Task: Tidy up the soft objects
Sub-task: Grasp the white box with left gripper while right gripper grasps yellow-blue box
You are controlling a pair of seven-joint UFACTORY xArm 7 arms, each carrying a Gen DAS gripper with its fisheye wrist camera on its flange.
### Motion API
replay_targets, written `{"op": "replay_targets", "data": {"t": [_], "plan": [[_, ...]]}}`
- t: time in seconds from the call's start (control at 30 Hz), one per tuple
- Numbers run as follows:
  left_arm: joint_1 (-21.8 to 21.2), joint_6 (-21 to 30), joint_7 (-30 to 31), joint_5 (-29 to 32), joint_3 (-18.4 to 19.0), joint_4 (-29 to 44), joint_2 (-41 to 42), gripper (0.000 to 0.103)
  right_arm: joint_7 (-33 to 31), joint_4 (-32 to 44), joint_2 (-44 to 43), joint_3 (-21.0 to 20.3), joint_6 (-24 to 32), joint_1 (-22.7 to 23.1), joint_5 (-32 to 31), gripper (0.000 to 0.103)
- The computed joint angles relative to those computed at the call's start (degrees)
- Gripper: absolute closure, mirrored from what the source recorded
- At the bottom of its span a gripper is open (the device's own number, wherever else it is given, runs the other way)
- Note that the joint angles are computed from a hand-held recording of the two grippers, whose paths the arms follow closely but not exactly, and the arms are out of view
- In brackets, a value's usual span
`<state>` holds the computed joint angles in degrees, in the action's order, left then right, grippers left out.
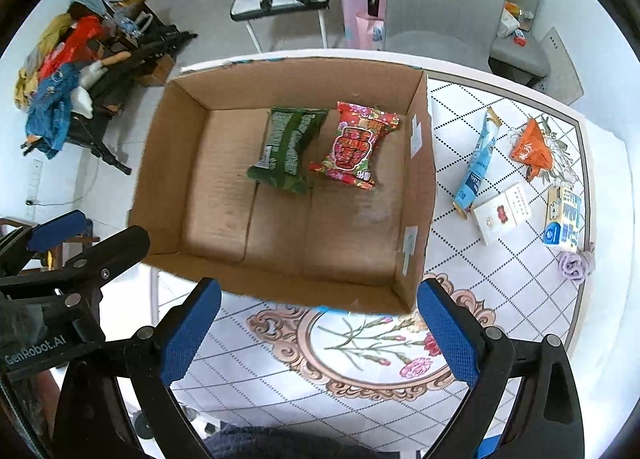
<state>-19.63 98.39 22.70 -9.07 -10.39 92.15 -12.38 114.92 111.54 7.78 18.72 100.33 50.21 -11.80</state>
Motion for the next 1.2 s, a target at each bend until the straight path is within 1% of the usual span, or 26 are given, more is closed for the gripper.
{"op": "replay_targets", "data": {"t": [0.07,0.1,0.17,0.27,0.37,0.43,0.5,0.57,0.63,0.73,0.77,0.8,0.83,0.87,0.9,0.93,1.0,1.07,1.2], "plan": [[0.11,0.60,0.54,-0.44,0.41,0.25,-1.19,0.011,0.93,4.70,2.37,0.51,2.90,1.94,-2.40,0.003],[0.08,0.86,0.95,-0.71,0.52,0.39,-1.92,0.011,1.20,5.79,2.81,0.39,3.75,2.91,-3.18,0.003],[0.01,1.50,1.04,-1.19,0.42,1.10,-2.71,0.011,2.59,5.36,1.87,0.17,3.15,4.37,-4.30,0.003],[-0.50,2.20,-0.03,-2.73,-0.16,2.41,-3.46,0.011,4.94,2.34,-1.05,0.72,1.73,5.16,-5.17,0.003],[-1.72,2.91,-2.21,-4.22,-1.63,3.79,-3.87,0.011,9.76,-3.56,-6.84,2.77,0.30,4.66,-4.88,0.003],[-3.12,3.29,-4.27,-5.40,-3.15,4.74,-3.79,0.011,14.10,-8.38,-12.01,4.64,0.58,3.85,-3.85,0.003],[-4.94,2.71,-6.64,-5.55,-5.49,5.12,-3.40,0.011,18.37,-13.25,-17.76,6.17,2.64,2.96,-1.14,0.003],[-7.18,1.54,-8.92,-5.30,-7.99,5.09,-2.64,0.011,22.30,-18.38,-23.68,7.21,4.38,2.06,2.36,0.003],[-9.90,-0.13,-11.08,-3.85,-10.97,4.80,-1.20,0.011,26.32,-26.30,-32.33,7.21,5.23,1.71,7.94,0.003],[-15.05,-2.94,-15.23,0.78,-16.32,5.09,3.92,0.011,30.09,-38.49,-45.35,6.14,4.97,2.17,16.17,0.003],[-16.95,-3.43,-17.02,3.13,-18.11,6.01,6.88,0.011,31.40,-43.29,-50.73,5.78,4.92,2.68,18.91,0.003],[-19.02,-4.11,-18.81,5.84,-19.68,6.94,10.05,0.011,31.63,-46.37,-54.21,5.52,4.88,2.91,20.58,0.003],[-21.09,-4.58,-20.40,8.56,-20.70,7.70,12.99,0.011,32.29,-50.56,-59.00,5.08,4.88,3.46,22.83,0.003],[-23.11,-4.56,-21.92,10.74,-21.24,8.80,16.04,0.011,32.67,-53.48,-62.57,5.02,4.88,3.57,24.19,0.003],[-25.36,-4.59,-23.74,13.23,-21.60,9.82,19.28,0.011,33.06,-58.00,-68.02,4.82,4.63,4.27,25.72,0.003],[-27.50,-4.39,-25.00,15.52,-21.58,10.97,22.14,0.011,33.21,-61.45,-72.24,4.44,4.50,4.69,27.18,0.003],[-30.76,-5.64,-26.43,18.21,-20.85,10.82,25.21,0.011,32.70,-66.56,-77.94,3.89,4.50,4.91,29.25,0.003],[-33.09,-6.28,-25.05,18.37,-20.32,10.20,27.17,0.011,31.09,-72.62,-84.71,3.17,4.37,6.08,31.02,0.003],[-37.62,-5.82,-23.37,18.76,-18.76,8.82,31.23,0.011,27.35,-81.78,-94.53,2.83,2.41,6.76,34.00,0.005]]}}
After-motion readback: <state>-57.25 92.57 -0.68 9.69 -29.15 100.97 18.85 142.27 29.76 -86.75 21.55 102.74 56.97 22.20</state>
